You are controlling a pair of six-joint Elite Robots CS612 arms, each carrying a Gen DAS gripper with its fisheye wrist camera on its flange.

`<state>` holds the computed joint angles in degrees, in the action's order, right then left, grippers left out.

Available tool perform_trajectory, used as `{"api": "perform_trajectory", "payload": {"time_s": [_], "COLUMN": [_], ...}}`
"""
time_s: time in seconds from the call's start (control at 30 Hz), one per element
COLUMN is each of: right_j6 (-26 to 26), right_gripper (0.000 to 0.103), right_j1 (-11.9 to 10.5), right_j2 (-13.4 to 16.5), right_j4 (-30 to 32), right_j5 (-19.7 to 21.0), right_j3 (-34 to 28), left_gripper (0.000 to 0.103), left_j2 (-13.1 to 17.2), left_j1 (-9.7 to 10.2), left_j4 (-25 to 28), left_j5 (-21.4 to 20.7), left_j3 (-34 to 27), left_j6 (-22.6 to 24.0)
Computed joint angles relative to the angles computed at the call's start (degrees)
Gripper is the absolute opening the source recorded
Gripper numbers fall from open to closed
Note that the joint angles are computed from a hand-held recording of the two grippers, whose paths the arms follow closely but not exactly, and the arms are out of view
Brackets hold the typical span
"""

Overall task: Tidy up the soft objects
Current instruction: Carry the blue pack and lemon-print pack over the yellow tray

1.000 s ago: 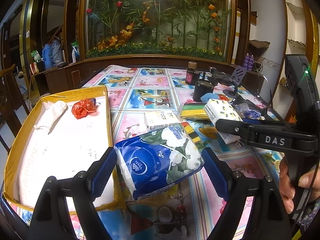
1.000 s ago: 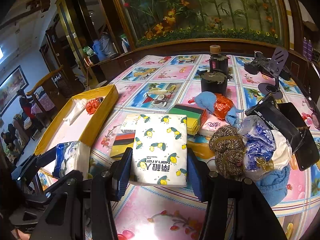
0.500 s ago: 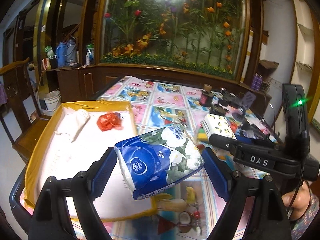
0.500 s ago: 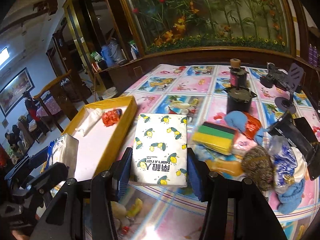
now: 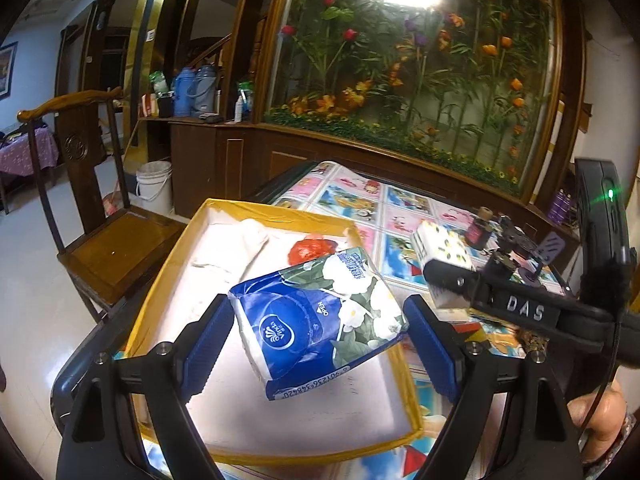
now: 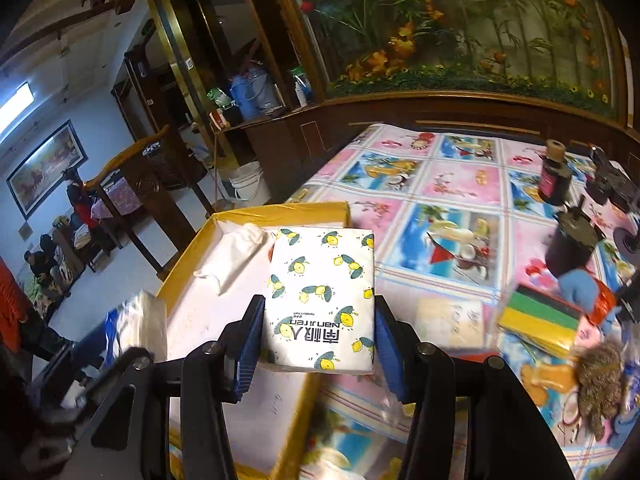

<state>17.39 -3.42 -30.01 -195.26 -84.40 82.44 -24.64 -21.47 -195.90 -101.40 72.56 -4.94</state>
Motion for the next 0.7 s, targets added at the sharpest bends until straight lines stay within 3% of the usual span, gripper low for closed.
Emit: {"api": "perform_trajectory", "payload": {"time_s": [0.33, 0.7], "right_j6": [-0.83, -1.76], "right_gripper": [0.056, 0.056], "right_j1": [0.61, 0.04], "right_j2": [2.58, 3.90], "right_j4": [7.80, 14.00], "right_j5": [1.02, 2.20], "right_j3": [-7.96, -10.45], "left_gripper": [0.086, 0.086], "left_j2": [0.97, 2.74], "left_j1": [0.06, -0.08], "left_j4": [4.61, 12.76], "left_j5": [2.93, 3.41], "left_j3": [-2.82, -7.81], "left_j6": [0.54, 1.36]}}
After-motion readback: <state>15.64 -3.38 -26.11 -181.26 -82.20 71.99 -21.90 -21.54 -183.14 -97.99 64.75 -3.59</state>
